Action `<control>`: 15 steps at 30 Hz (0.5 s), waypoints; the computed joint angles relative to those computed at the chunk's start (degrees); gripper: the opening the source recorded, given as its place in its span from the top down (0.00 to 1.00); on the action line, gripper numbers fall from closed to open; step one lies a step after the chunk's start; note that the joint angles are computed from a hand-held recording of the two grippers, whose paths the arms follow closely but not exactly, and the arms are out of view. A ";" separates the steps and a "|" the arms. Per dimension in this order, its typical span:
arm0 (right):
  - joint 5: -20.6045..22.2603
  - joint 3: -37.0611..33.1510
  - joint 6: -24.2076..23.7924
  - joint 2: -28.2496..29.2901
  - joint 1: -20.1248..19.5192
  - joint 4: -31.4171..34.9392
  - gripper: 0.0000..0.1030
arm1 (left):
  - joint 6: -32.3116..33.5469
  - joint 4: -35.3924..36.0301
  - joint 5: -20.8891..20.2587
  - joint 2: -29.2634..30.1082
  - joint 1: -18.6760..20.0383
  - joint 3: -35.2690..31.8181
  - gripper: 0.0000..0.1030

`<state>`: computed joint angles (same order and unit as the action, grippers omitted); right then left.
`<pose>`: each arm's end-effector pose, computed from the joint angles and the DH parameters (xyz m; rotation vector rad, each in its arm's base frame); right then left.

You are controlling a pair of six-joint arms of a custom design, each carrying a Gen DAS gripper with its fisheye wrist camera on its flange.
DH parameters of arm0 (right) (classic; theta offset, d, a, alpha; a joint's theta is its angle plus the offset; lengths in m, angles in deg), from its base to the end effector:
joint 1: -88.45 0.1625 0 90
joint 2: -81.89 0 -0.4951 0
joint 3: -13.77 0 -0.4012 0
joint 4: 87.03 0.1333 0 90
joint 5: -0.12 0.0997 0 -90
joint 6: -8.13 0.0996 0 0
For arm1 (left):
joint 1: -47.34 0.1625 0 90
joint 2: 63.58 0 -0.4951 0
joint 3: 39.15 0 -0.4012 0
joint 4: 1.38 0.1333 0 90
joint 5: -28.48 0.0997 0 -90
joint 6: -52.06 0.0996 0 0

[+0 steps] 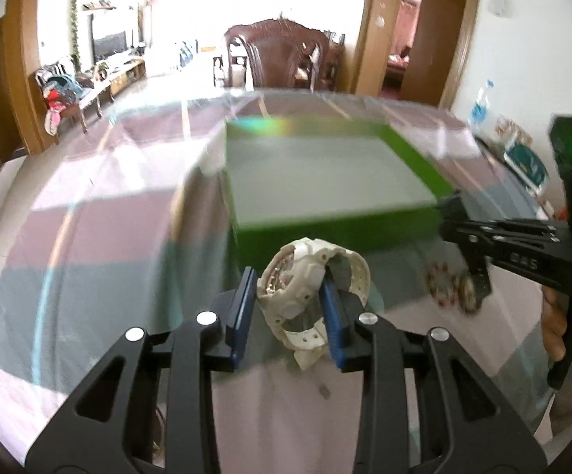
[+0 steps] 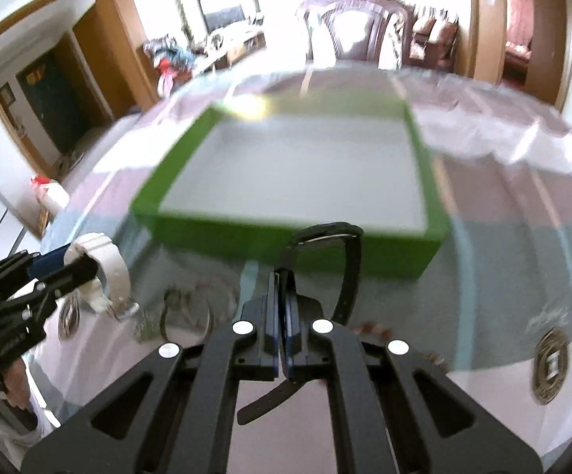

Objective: Organize jewelry
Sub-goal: 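Carry the white watch into the box with the left tool while the right drops the black watch in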

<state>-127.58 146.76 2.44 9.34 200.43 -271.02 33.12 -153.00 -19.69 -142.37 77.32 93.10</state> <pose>0.2442 -0.4116 0.2753 0.3403 -2.4342 0.8478 -0.2851 -0.3950 0.2665 0.8328 2.4217 -0.7630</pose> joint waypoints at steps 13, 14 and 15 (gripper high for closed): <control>-2.54 -11.89 -4.11 6.51 -5.87 1.67 0.96 | 6.11 -6.26 0.27 16.65 8.86 -15.30 0.69; -1.89 -12.22 -4.93 7.14 -6.45 1.53 0.95 | 6.13 -6.15 -0.27 17.62 9.48 -16.11 0.68; -1.79 -12.41 -5.41 7.77 -6.54 1.29 0.91 | 6.06 -6.17 -0.55 18.01 9.94 -16.35 0.68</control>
<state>-129.38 134.35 -2.98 17.10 193.89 -269.73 39.18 -159.16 -20.24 -124.36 87.26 76.75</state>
